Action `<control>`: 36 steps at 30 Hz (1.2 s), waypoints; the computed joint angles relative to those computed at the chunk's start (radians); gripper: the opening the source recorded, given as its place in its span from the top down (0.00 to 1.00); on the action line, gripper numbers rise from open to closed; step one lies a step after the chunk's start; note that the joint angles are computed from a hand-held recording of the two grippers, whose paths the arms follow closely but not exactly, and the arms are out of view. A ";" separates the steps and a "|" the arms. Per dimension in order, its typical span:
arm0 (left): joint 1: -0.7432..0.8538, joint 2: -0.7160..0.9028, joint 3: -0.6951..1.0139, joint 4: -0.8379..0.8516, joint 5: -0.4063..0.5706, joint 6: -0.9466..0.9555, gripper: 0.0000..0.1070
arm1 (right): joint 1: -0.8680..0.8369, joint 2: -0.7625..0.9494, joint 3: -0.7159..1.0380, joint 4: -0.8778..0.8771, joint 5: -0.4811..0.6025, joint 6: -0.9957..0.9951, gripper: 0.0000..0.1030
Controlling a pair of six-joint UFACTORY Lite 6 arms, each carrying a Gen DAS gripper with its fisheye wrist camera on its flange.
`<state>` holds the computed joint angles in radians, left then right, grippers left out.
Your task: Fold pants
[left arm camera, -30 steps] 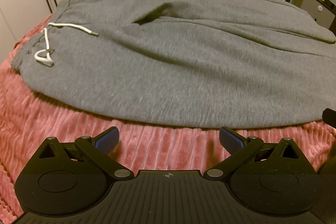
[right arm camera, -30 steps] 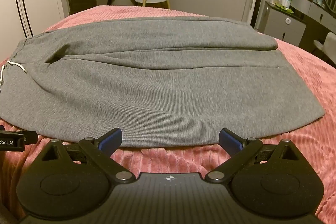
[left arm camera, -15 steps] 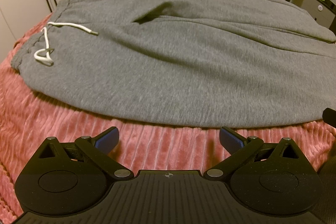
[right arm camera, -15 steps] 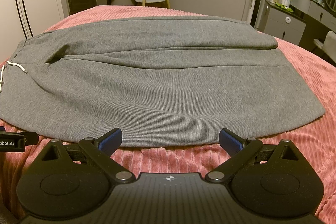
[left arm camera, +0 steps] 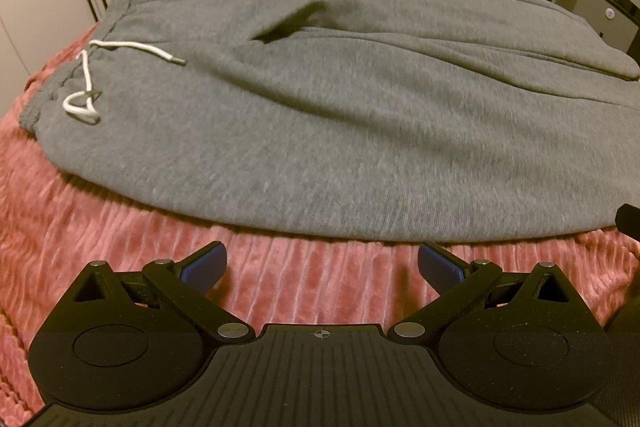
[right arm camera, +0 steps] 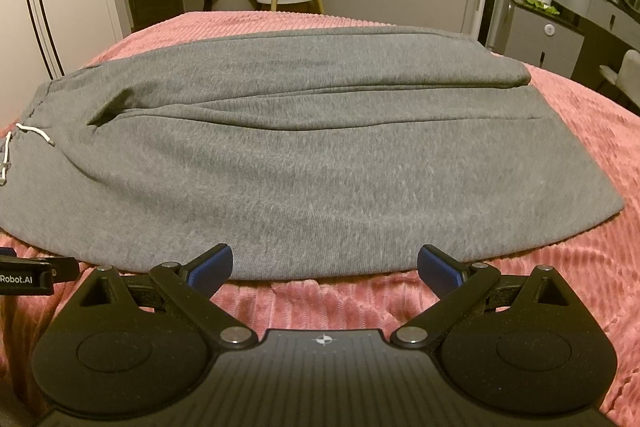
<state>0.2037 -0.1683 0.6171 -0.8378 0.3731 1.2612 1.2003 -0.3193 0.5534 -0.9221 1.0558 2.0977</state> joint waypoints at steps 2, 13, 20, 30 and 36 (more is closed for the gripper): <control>0.007 0.009 -0.012 -0.045 -0.009 0.056 0.04 | -0.002 -0.003 -0.002 0.000 -0.003 0.000 0.04; -0.068 0.002 -0.004 0.274 -0.088 -0.255 0.04 | -0.025 -0.026 -0.022 0.000 -0.036 0.003 0.04; -0.045 0.012 -0.003 0.075 -0.055 -0.077 0.04 | -0.042 -0.026 -0.022 0.003 -0.054 -0.010 0.04; -0.061 0.017 -0.005 0.064 -0.063 -0.080 0.04 | -0.085 -0.031 -0.022 0.018 -0.096 -0.053 0.04; -0.036 0.078 0.096 0.195 0.042 -0.255 0.04 | -0.220 -0.159 -0.095 0.018 -0.229 -0.119 0.04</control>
<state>0.1678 -0.0907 0.7128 -0.6426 0.4149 1.0058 0.9802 -0.4786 0.4586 -0.9037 0.8272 1.9788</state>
